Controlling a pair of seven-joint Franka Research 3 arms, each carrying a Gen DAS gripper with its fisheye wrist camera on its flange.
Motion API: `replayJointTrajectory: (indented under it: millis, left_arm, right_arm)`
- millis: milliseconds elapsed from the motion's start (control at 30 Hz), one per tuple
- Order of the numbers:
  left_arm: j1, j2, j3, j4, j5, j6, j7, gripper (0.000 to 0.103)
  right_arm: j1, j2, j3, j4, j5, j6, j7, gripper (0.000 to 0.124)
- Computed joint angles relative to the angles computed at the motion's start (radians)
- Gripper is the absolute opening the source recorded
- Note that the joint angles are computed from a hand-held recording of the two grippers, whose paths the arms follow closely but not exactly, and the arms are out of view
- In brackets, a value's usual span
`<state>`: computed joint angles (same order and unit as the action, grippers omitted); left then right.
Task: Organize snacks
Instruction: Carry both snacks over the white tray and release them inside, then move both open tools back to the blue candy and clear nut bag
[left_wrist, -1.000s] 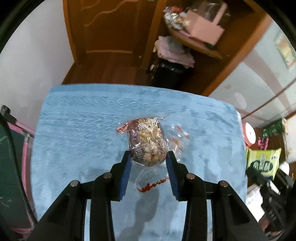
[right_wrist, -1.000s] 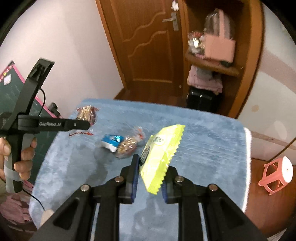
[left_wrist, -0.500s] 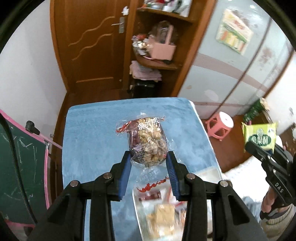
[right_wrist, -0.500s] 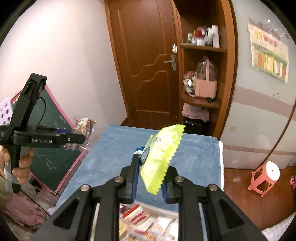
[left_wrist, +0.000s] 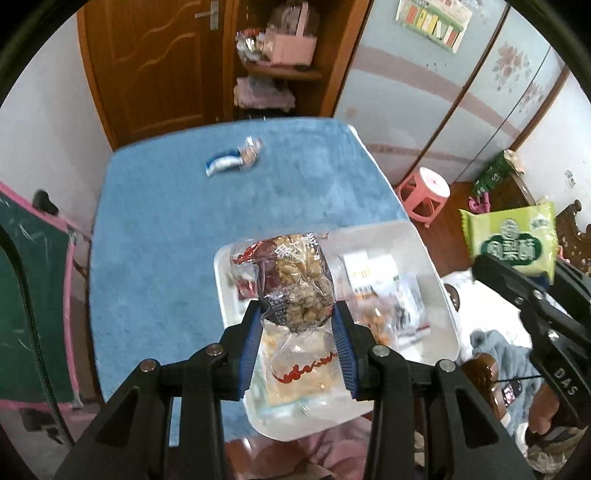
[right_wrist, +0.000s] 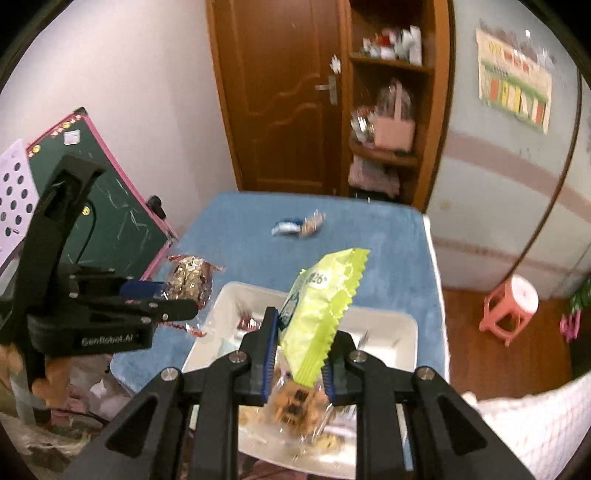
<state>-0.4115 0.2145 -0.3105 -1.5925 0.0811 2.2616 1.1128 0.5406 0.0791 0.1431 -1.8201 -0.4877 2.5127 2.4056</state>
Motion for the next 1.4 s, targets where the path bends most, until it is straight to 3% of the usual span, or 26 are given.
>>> replayJointTrajectory:
  millis: [267,300,333,400,500,867,1400]
  left_arm:
    - [-0.023,0.034,0.001,0.005,0.032,-0.034,-0.046,0.040]
    - [-0.026,0.032,0.002,0.005,0.040,-0.033,-0.055,0.054]
    - [-0.028,0.031,0.003,0.005,0.050,-0.034,-0.064,0.076]
    - [-0.036,0.020,0.010,-0.009,0.085,-0.014,-0.096,0.089]
    - [-0.035,0.009,0.012,-0.017,0.113,-0.005,-0.110,0.089]
    - [-0.017,-0.025,0.011,-0.058,0.114,0.012,-0.130,0.089]
    - [0.006,-0.019,0.032,-0.029,0.166,0.010,-0.164,0.089]
  right_arm:
    - [0.023,0.072,-0.014,0.062,0.002,-0.118,-0.007,0.026]
    - [0.027,0.083,-0.017,0.078,-0.001,-0.137,-0.013,0.038]
    - [0.036,0.088,-0.021,0.088,-0.016,-0.152,-0.007,0.051]
    - [0.054,0.088,-0.030,0.090,-0.076,-0.158,0.024,0.063]
    - [0.064,0.085,-0.031,0.092,-0.118,-0.165,0.047,0.067]
    - [0.046,0.085,-0.026,0.098,-0.023,-0.109,0.035,0.067]
    - [0.060,0.200,-0.065,0.283,0.075,-0.098,-0.079,0.067]
